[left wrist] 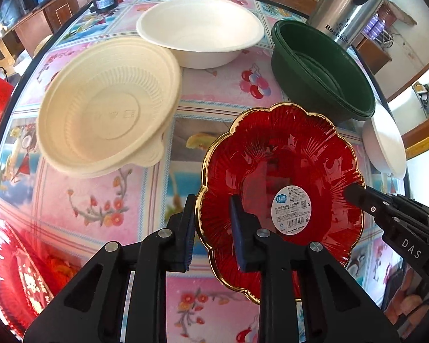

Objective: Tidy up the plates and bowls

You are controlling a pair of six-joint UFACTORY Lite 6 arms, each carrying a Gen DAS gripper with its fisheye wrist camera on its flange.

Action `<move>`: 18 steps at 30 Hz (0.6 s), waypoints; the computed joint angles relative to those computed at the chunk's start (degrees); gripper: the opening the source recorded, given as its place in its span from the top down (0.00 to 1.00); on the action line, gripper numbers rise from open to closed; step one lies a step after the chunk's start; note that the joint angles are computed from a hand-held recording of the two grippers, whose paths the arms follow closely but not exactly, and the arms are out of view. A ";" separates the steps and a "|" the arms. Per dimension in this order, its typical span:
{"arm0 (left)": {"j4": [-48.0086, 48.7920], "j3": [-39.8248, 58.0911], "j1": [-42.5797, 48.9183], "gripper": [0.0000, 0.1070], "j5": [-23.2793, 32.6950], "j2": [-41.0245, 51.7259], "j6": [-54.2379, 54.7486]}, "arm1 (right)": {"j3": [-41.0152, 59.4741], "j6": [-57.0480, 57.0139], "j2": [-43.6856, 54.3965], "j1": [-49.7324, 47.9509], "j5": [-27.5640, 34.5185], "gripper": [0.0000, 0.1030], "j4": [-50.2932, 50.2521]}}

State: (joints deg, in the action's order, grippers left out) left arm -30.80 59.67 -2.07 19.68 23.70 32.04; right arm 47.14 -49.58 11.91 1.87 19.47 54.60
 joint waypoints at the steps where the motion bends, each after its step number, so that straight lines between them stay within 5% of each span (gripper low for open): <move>1: -0.14 -0.76 0.47 0.79 0.21 -0.92 0.65 | -0.22 0.72 -0.44 0.35 -0.03 0.91 -0.49; 18: -3.64 -10.36 15.19 0.79 7.72 -16.94 13.34 | -2.82 30.09 -10.47 14.55 -1.83 0.91 -20.17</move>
State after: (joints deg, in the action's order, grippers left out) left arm -34.44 49.31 13.13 27.40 6.76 45.38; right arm 44.32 -19.50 1.44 16.43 17.63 34.43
